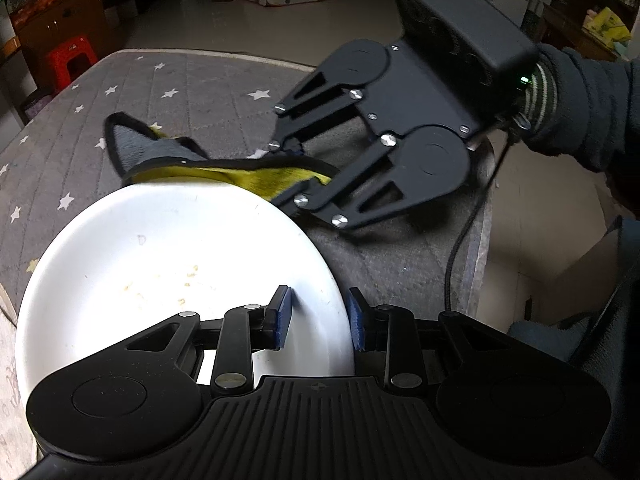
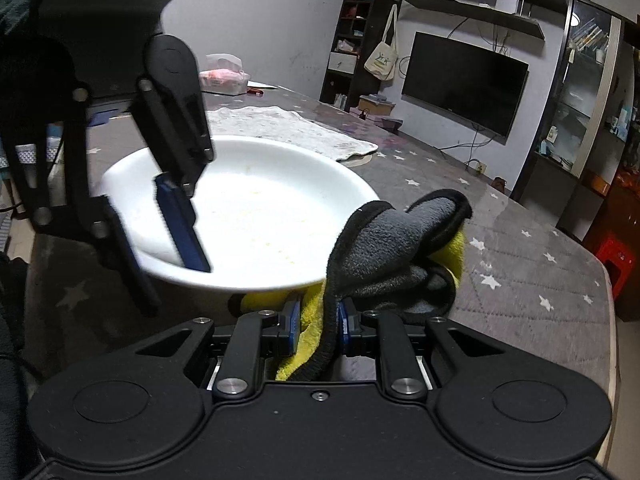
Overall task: Clean bowl
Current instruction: 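Rub the grey-yellow cloth along the bowl wall with the right gripper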
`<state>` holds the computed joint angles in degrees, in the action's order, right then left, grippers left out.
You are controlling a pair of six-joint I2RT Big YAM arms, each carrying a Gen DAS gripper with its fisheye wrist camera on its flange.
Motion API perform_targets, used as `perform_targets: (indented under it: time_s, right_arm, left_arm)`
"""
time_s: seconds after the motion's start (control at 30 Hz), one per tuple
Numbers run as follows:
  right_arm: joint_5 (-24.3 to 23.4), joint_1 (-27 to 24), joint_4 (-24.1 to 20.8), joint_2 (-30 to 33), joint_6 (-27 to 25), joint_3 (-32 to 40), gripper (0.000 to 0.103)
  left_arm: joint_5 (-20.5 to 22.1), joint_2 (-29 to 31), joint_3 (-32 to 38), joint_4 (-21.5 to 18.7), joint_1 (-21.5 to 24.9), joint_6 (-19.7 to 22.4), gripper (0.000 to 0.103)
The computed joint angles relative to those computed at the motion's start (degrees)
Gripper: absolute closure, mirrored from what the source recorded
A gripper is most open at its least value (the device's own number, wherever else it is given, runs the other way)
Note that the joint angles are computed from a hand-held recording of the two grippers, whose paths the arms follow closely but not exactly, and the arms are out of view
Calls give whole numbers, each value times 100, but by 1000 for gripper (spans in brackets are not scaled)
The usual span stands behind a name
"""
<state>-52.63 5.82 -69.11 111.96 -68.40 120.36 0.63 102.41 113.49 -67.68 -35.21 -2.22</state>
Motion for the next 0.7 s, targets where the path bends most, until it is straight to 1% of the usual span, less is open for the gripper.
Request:
perform_targets:
  time_s: [0.13, 0.2, 0.27, 0.47, 0.5, 0.57, 0.6, 0.7]
  right_arm:
    - [8, 43, -11, 185, 96, 258, 83]
    - [14, 50, -49, 267, 153, 376, 83]
    - [24, 48, -12, 280, 249, 382, 82]
    - [66, 24, 338, 86, 537, 19, 82]
    - [72, 17, 370, 64, 612, -18, 82]
    - [96, -1, 497, 11, 785, -107, 77]
    - [106, -6, 543, 3, 848, -124, 76]
    - [122, -48, 800, -84, 1234, -290, 75]
  left_arm:
    - [7, -11, -60, 64, -21, -44, 72]
    - [18, -31, -34, 27, -12, -76, 72]
    - [15, -39, -43, 42, -17, -145, 72]
    - [-81, -156, -148, 112, -23, -266, 72]
    - [-113, -171, -163, 128, -32, -285, 70]
    - [-139, -237, -163, 94, -7, -294, 66]
    - [-184, -276, -198, 124, -10, -322, 63]
    - [-243, -375, -318, 245, -16, -337, 58]
